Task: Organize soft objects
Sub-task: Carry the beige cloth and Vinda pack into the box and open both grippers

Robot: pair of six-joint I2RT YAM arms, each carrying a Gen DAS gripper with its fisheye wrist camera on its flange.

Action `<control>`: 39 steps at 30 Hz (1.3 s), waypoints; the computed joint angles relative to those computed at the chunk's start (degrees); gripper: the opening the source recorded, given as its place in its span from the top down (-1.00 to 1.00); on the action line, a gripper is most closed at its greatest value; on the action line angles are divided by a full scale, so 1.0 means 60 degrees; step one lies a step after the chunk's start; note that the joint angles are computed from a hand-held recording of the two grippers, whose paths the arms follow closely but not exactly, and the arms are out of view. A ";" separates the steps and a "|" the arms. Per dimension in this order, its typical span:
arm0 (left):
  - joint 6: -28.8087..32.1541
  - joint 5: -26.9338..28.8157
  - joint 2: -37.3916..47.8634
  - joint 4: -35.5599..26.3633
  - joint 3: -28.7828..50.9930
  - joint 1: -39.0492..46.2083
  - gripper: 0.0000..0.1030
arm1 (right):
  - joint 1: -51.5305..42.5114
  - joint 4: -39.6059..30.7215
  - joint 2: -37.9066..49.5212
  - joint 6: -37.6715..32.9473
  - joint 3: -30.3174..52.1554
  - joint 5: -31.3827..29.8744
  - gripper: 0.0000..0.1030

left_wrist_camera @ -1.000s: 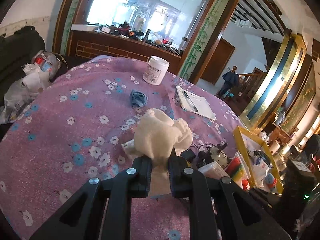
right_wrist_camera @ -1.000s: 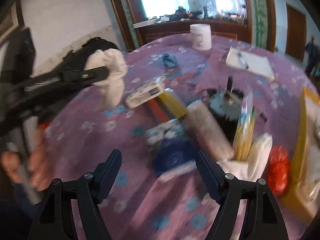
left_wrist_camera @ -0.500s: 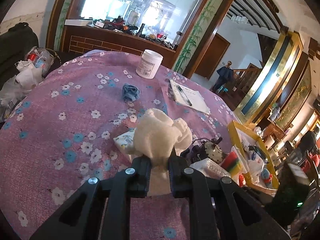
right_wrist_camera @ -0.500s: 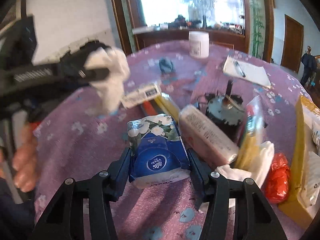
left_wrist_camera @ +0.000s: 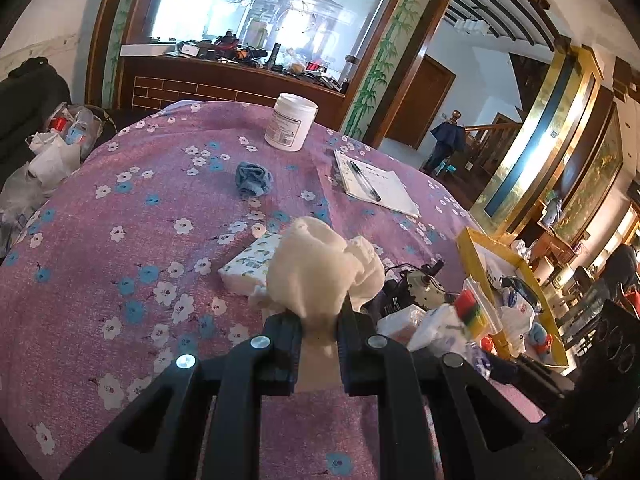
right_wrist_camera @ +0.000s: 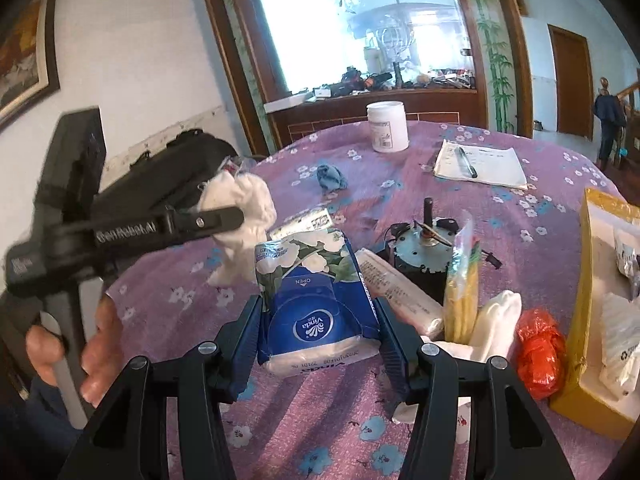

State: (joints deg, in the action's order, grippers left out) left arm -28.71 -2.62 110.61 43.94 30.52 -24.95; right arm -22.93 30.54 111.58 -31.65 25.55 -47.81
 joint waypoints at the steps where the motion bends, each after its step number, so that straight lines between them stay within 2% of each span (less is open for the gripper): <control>1: 0.0035 -0.0016 0.0015 0.0005 0.0013 -0.0031 0.73 | -0.0190 -0.0223 -0.0110 -0.0044 -0.0009 -0.0185 -0.15; 10: 0.0250 0.0294 0.0005 -0.0134 0.0173 -0.0296 0.73 | -0.1803 -0.2087 -0.1260 -0.1004 -0.0026 -0.1201 -0.15; 13: 0.0339 -0.0145 -0.0295 -0.0673 0.0341 -0.0812 0.73 | -0.2613 -0.2964 -0.1624 -0.1441 0.0244 -0.1613 -0.15; 15: 0.0296 -0.0023 -0.0460 -0.0957 0.0484 -0.1039 0.73 | -0.3078 -0.3518 -0.1705 -0.1612 0.0543 -0.1823 -0.15; 18: 0.0229 0.0238 -0.0571 -0.1638 0.1060 -0.1515 0.73 | -0.3866 -0.4228 -0.1609 -0.1596 0.1225 -0.2180 -0.15; 21: 0.0292 0.0094 -0.0398 -0.2565 0.2073 -0.2174 0.73 | -0.4609 -0.4810 -0.1251 -0.1177 0.2274 -0.2407 -0.15; 24: 0.0253 0.0366 0.0144 -0.3633 0.3607 -0.2792 0.72 | -0.5065 -0.4790 -0.0871 -0.0349 0.3198 -0.2369 -0.15; 26: 0.0293 0.0420 0.0632 -0.4252 0.4678 -0.3135 0.72 | -0.5300 -0.4508 -0.0349 0.0717 0.4068 -0.2254 -0.15; 29: 0.0409 0.0276 0.1815 -0.5526 0.6922 -0.3632 0.72 | -0.5463 -0.4171 0.0460 0.2272 0.5411 -0.1862 -0.15; 32: 0.0315 0.0719 0.3342 -0.6834 0.9485 -0.3868 0.72 | -0.5362 -0.4198 0.1136 0.3209 0.6710 -0.1075 -0.14; 37: 0.0218 0.0884 0.6145 -0.9273 1.4170 -0.4034 0.72 | -0.4897 -0.5695 0.2655 0.3739 0.9306 0.0127 -0.14; 39: 0.0043 0.0901 0.7031 -0.9955 1.5526 -0.4029 0.72 | -0.4671 -0.6149 0.3175 0.3750 1.0063 0.0784 -0.14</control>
